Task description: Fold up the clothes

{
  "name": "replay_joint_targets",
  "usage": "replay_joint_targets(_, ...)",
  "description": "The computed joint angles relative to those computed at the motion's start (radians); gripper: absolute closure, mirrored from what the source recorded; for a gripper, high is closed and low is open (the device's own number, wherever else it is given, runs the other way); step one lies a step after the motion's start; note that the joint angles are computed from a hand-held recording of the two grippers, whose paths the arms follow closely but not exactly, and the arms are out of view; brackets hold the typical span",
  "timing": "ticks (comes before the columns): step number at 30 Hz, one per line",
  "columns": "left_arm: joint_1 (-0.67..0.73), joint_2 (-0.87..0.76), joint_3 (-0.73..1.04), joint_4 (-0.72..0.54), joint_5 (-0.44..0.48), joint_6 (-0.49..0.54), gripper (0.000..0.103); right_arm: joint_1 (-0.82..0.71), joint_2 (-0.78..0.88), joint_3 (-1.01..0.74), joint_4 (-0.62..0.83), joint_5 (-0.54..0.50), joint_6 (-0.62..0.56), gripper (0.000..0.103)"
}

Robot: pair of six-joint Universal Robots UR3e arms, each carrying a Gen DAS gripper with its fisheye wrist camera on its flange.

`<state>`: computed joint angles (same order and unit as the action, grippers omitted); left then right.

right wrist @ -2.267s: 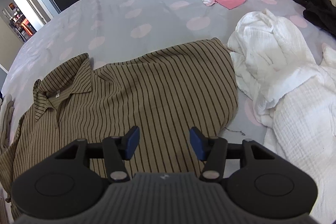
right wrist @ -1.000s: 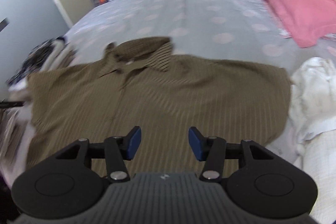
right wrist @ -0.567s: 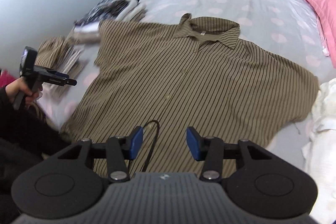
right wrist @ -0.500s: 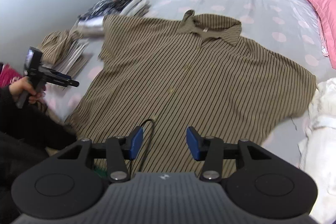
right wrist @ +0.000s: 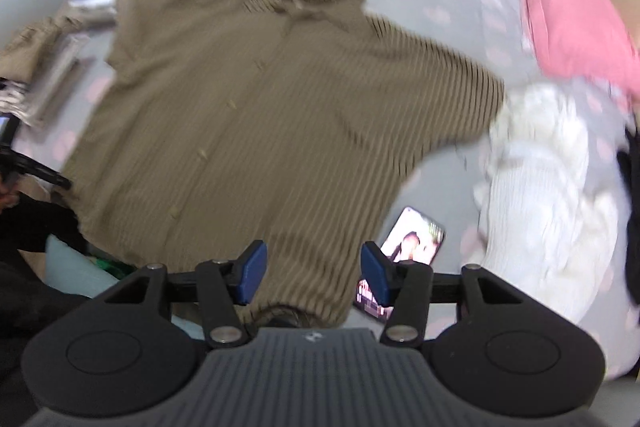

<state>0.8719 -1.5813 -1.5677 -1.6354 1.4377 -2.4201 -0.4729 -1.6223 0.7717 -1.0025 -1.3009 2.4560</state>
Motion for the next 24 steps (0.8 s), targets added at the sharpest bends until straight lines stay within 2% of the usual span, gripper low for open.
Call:
replay_joint_targets(2, 0.021, -0.008, 0.020, -0.035, -0.014, 0.008, 0.098, 0.012, -0.035, 0.152, -0.080, -0.023, 0.023, 0.048)
replay_joint_targets(5, 0.028, 0.002, 0.059, -0.065, 0.001, 0.059, 0.102, 0.020, -0.049, 0.301, -0.155, -0.041, 0.053, 0.049)
replay_joint_targets(9, 0.027, 0.002, 0.109, -0.083, 0.047, 0.127, 0.102, 0.057, -0.022, 0.442, -0.236, -0.072, 0.079, 0.051)
replay_joint_targets(12, 0.009, -0.014, 0.119, -0.063, 0.091, 0.139, 0.102, 0.103, 0.022, 0.524, -0.288, -0.134, 0.105, 0.053)
replay_joint_targets(16, -0.009, -0.007, 0.091, -0.030, 0.111, 0.119, 0.102, 0.146, 0.077, 0.620, -0.355, -0.215, 0.124, 0.054)
replay_joint_targets(21, -0.015, 0.018, 0.090, -0.047, 0.111, 0.106, 0.102, 0.203, 0.109, 0.703, -0.389, -0.251, 0.103, 0.054)
replay_joint_targets(24, -0.027, 0.033, 0.066, -0.029, 0.115, 0.102, 0.102, 0.281, 0.082, 0.781, -0.486, -0.296, 0.073, 0.054)
